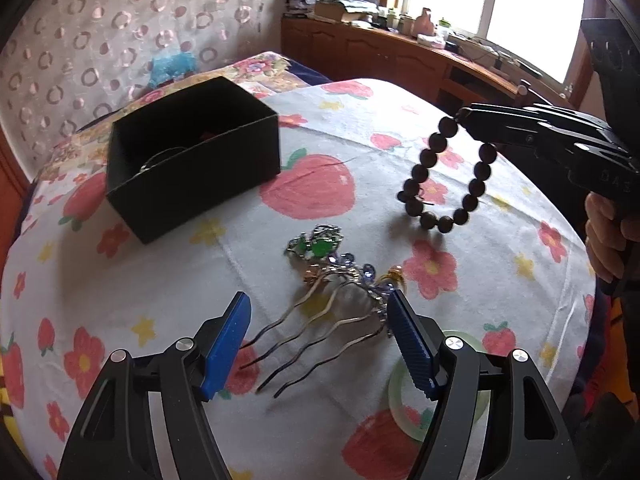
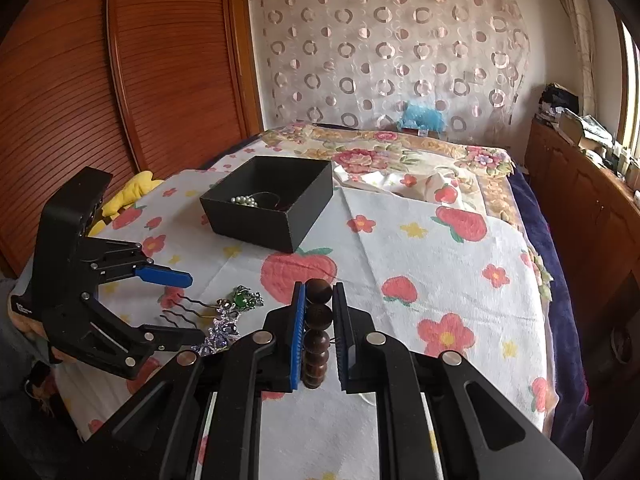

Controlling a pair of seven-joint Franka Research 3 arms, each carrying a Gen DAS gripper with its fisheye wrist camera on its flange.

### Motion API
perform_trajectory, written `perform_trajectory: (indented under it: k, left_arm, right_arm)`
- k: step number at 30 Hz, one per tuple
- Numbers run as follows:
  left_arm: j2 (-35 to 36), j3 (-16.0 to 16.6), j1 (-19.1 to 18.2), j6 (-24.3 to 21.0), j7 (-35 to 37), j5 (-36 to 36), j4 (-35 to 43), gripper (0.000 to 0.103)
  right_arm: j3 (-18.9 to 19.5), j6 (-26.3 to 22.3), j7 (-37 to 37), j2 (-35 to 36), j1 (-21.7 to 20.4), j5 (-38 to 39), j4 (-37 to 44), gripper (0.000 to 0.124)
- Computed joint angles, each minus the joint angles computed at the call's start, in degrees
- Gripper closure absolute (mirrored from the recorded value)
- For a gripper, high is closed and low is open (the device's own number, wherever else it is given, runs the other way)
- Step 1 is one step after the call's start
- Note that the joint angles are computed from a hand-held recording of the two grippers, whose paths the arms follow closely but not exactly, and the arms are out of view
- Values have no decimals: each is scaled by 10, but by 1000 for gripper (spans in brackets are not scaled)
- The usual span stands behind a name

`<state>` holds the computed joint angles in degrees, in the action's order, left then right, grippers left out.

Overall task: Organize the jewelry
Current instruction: 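Lift the brown bead bracelet with the right tool while the left approaches the hair comb, then lower the open left tool over the silver hair comb while the right holds the bracelet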

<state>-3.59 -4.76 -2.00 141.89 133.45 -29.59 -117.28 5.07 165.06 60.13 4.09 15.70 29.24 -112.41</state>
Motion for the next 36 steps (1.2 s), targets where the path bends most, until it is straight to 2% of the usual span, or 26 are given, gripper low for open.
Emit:
perform_trajectory:
  k: [10, 17, 33, 35, 36]
  left_arm:
    - [11, -7, -2, -24, 12, 6, 9, 35]
    - [5, -10, -5, -10, 16, 23, -3, 37]
    - [-26, 13, -7, 37, 19, -13, -42, 43]
    - [-30, 17, -7, 39, 25, -26, -44, 61]
    - [-32, 18, -7, 44, 20, -27, -45, 63]
  right_arm:
    - [0, -2, 5, 3, 0, -4, 1, 109]
    - [0, -4, 8, 5, 0, -6, 4, 109]
    - [2, -5, -10, 7, -1, 8, -3, 109]
    - [2, -7, -8, 6, 0, 5, -2, 109]
    - [1, -7, -5, 7, 1, 2, -1, 109]
